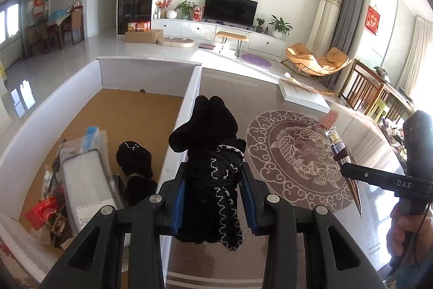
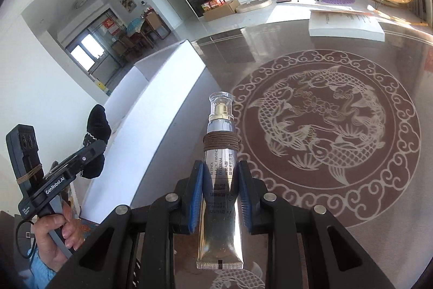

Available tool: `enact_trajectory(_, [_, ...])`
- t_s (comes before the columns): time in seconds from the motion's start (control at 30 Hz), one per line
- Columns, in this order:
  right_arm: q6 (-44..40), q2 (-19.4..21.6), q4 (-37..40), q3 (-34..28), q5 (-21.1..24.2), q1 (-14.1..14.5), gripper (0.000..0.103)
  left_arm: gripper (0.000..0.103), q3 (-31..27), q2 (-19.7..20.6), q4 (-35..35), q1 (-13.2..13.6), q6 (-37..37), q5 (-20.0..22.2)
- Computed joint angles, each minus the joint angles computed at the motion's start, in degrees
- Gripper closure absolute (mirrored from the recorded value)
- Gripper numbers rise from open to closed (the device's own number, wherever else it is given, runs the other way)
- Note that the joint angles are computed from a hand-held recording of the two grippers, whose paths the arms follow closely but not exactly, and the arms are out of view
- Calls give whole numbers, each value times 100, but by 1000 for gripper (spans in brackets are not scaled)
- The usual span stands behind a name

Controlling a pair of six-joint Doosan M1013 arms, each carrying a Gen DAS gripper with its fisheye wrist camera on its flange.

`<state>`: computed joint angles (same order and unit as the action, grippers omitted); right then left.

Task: Organize objects
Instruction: 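Carry the sock and cream tube into the white bin and open both tools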

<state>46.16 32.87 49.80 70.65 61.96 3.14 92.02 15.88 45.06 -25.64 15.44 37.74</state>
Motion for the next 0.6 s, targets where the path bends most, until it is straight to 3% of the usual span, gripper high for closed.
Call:
enact_trajectory(0.2, [-335, 74, 646, -449, 588, 818, 77, 67, 306, -288, -138, 549, 0, 941])
enact_trajectory(0.33, [-372, 185, 274, -638, 510, 1438, 77, 67, 472, -269, -655, 872, 322, 1379])
enact_trajectory(0.47, [-367, 259, -691, -659, -18, 1949, 76, 61, 552, -195, -969, 987, 447, 1661])
enact_trajectory(0.5, [-284, 297, -934, -680, -63, 2033, 76, 58, 575, -194, -964, 976, 428, 1670])
enact_trajectory(0.57, [-112, 393, -1220, -761, -10, 2117, 70, 44, 665, -244, -893, 929, 301, 1594])
enact_trajectory(0.6, [-96, 405, -1237, -758, 45, 2119, 61, 33, 705, -282, -752, 876, 148, 1588])
